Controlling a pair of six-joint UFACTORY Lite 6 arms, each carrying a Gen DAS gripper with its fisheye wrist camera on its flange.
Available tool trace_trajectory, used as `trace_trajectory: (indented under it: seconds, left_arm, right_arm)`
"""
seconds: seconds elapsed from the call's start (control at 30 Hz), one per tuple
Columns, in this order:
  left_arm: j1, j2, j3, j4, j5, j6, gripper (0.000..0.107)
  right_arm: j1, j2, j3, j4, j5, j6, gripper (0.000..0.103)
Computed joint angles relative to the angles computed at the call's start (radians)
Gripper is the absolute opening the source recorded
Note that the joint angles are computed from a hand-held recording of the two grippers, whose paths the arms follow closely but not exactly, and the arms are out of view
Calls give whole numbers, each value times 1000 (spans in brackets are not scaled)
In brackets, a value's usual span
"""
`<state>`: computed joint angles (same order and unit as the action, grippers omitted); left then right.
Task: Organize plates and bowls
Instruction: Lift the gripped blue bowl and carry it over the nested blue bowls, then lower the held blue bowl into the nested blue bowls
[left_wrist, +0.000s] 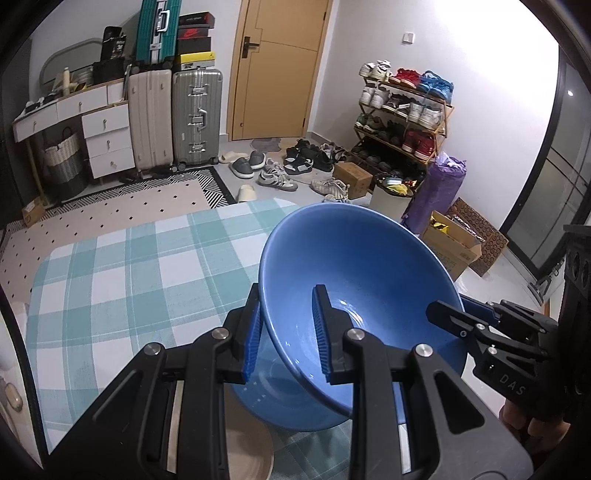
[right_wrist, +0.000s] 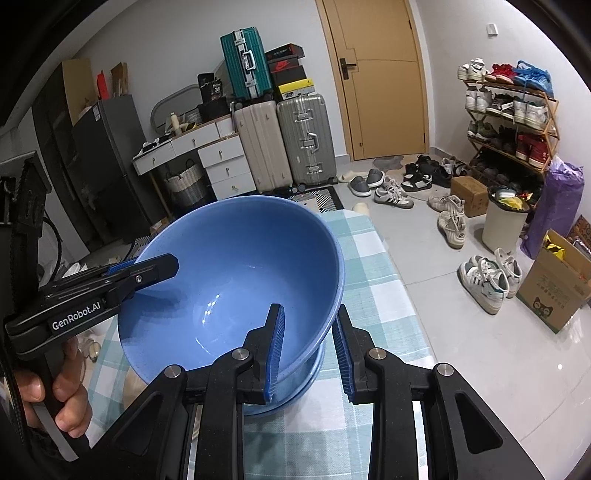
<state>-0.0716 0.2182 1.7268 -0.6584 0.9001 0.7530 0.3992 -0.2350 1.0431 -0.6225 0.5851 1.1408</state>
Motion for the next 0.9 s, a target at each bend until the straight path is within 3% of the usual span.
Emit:
trace_trajectory:
  seconds: [0.9]
  left_arm:
    - [38, 185, -73, -59, -156, 123, 21]
  right_arm:
    - [-9, 244, 27, -1, -132, 27, 28]
